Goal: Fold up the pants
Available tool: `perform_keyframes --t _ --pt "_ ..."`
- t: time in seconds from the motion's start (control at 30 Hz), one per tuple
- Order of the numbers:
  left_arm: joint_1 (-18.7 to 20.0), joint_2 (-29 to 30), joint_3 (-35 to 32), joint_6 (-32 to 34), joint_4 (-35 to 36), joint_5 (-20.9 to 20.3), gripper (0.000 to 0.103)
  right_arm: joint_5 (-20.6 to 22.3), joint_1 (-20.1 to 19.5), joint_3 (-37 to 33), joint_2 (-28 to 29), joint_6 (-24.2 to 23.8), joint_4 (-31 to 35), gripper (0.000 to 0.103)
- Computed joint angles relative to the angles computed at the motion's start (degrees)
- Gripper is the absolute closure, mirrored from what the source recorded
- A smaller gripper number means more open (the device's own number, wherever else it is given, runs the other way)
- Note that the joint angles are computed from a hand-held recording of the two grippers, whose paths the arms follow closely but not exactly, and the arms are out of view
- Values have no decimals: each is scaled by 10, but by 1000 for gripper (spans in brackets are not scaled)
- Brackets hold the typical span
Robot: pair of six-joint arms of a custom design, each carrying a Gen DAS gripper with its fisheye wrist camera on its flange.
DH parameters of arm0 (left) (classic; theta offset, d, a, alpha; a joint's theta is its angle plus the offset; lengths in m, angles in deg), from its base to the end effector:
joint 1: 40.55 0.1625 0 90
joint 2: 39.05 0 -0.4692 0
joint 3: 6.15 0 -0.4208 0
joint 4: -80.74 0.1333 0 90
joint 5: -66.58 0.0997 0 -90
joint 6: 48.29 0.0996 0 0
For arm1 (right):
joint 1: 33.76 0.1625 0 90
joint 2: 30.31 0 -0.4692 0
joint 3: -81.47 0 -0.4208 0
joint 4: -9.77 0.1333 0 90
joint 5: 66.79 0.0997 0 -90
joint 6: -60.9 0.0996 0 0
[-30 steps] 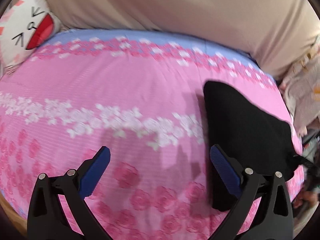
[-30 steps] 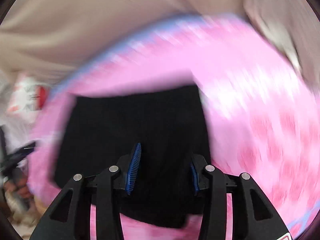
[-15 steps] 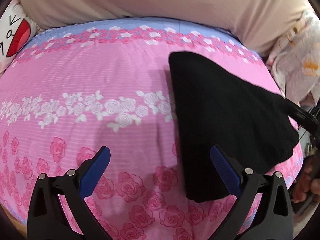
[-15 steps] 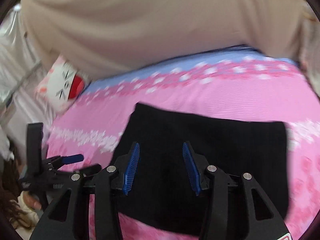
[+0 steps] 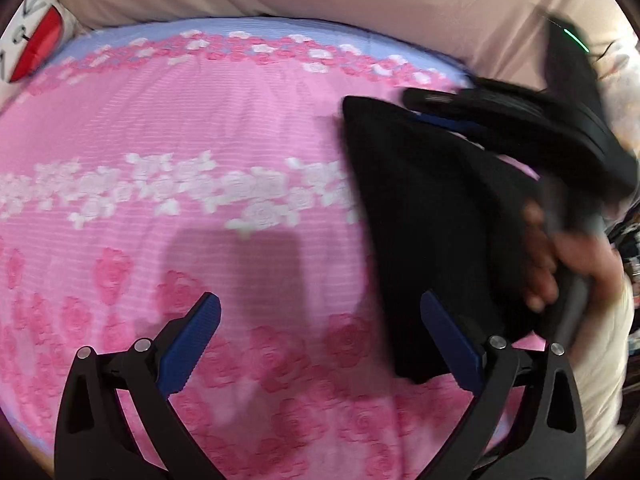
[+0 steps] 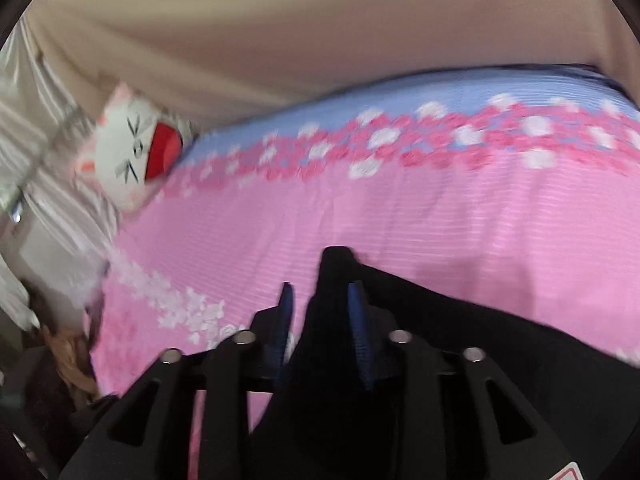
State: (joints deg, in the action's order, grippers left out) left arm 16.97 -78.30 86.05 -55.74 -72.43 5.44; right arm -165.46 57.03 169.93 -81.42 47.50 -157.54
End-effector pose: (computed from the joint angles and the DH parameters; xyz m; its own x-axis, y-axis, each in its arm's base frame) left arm -0.2393 -0.7136 0.0554 -0.8467 0.2871 -0.4480 0.4223 0.8748 -0.2375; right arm 0.1289 -0.7670 0.2610 -0.9604 -0.0967 0.2612 -0.2397 0.7648 -0.5980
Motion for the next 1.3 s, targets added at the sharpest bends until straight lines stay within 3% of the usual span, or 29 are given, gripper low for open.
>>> perform_keyframes --t 0.07,0.13,0.23,0.27,0.33,0.47,0.53,0.57,0.6,0.63,0.67,0.7,0.77,0.93,1.07,1.1,1.13,1.17,1.23,1.3 --pt "6 7 -12 -3 6 -40 5 -66 -5 88 -60 0 -106 27" --pt "9 26 -30 -7 14 -53 5 -120 -18 162 -116 12 -167 27" --pt "9 53 -52 -30 26 -53 5 -172 -43 237 -176 62 -196 17" --pt "2 57 -46 -30 5 -35 5 -171 -54 253 -189 76 -187 17" --pt "-3 65 -54 -25 20 -40 5 -138 -84 279 -212 116 -162 17" --pt "-14 77 -51 13 15 -54 5 13 -147 305 -215 168 -142 17" --pt "-10 80 -49 22 -9 -69 8 33 -151 310 -202 151 -182 13" --pt "-9 80 -48 24 -17 -70 16 18 -143 305 -191 142 -197 13" --pt "-5 78 -47 27 -32 -75 38 8 -137 298 -183 137 -195 32" --pt "3 73 -49 28 -32 -103 59 -7 -130 291 -176 137 -191 36" --pt "14 67 -52 22 -29 -140 63 -1 -125 288 -176 138 -190 54" --pt "26 62 -63 12 -13 -178 68 -13 -114 286 -175 144 -197 62" --pt "29 53 -75 37 0 -189 72 -22 -93 280 -171 137 -209 66" --pt "-1 8 -55 131 -91 -102 73 4 -24 246 -150 87 -227 68" --pt "9 -40 -40 123 -71 -44 64 30 -12 211 -93 78 -206 63" --pt "17 -47 -31 106 -56 -13 55 29 -17 204 -79 87 -190 58" --pt "21 -45 -22 93 -48 35 38 14 -23 195 -65 102 -169 56" --pt "29 -35 -17 89 -47 95 35 -16 -32 191 -48 124 -159 55" --pt "36 -20 11 110 -103 193 34 -11 -38 223 -55 168 -209 49" --pt "30 -43 45 106 -143 202 35 -61 -17 245 -62 143 -282 51"
